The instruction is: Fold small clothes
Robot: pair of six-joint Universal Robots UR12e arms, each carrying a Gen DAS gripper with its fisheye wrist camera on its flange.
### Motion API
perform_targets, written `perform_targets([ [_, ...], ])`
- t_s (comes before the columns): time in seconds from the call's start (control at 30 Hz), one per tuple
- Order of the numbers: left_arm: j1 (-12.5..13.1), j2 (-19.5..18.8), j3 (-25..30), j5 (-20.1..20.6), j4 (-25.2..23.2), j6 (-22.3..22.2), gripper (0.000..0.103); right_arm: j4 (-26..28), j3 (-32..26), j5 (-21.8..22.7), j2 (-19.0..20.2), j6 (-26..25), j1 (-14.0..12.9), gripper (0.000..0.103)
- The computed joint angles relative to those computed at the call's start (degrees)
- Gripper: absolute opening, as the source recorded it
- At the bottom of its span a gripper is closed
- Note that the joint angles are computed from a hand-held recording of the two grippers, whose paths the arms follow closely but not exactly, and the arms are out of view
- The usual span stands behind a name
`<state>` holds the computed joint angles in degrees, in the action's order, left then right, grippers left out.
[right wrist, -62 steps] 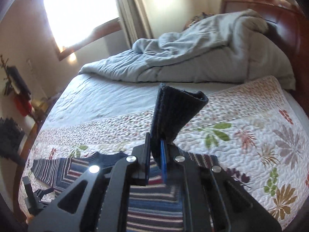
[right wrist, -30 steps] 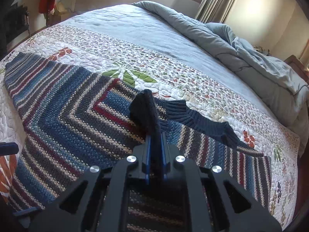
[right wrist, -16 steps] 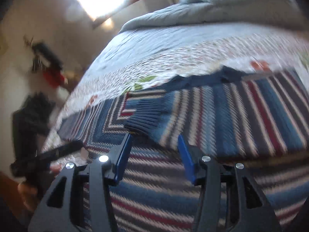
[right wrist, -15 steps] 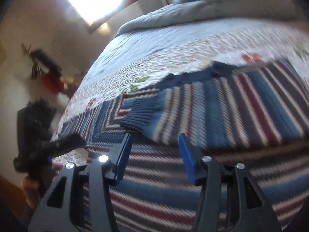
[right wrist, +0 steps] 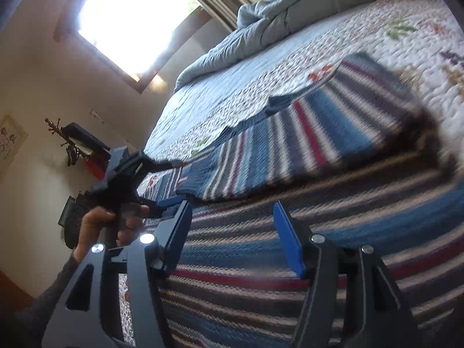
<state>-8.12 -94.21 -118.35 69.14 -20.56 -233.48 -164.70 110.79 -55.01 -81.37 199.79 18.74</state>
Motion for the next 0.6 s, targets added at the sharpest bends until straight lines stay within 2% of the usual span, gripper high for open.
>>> perform_targets([
  [0.03, -0.3, -0.1, 0.4, 0.9, -1.0, 0.2, 0.059, 0.6, 0.4, -1.1, -1.0, -0.4, -1.2, 0.060],
  [0.07, -0.4, -0.1, 0.4, 1.2, -0.9, -0.1, 0.055, 1.1, 0.5, -2.3, -1.8, -0.9, -2.0, 0.061],
  [0.1, -0.5, -0.3, 0.3, 1.4, -0.2, -0.6, 0.043, 2.4, 0.6, -4.5, -2.7, -2.1, -3.2, 0.061],
  [0.13, -0.7, -0.4, 0.4, 1.8, -0.2, -0.4, 0.024, 3.9, 0.6, -7.1, -3.5, -3.3, -3.8, 0.061],
  [0.17, -0.8, -0.7, 0.7, 2.2, -0.4, -0.2, 0.018, 6.0, 0.1, -11.3, -4.0, -4.5, -4.4, 0.062],
  [0.23, -1.1, -0.7, 0.6, 3.2, 0.3, -0.3, 0.011, 9.1, -0.7, -15.0, -4.2, -5.8, -5.5, 0.060],
  [0.33, -1.7, -0.2, 0.1, 5.1, 1.3, 0.3, 0.009, 13.6, -2.1, -17.9, -3.7, -8.3, -6.5, 0.057],
  [0.5, -1.0, 1.3, -0.7, 6.8, 3.9, 0.2, 0.009, 16.1, -3.1, -22.2, -2.0, -14.3, -4.1, 0.053],
  [0.6, -0.6, 1.4, -0.4, 7.1, 1.9, 1.6, 0.009, 16.2, -3.2, -23.8, -1.1, -17.6, -3.0, 0.052],
])
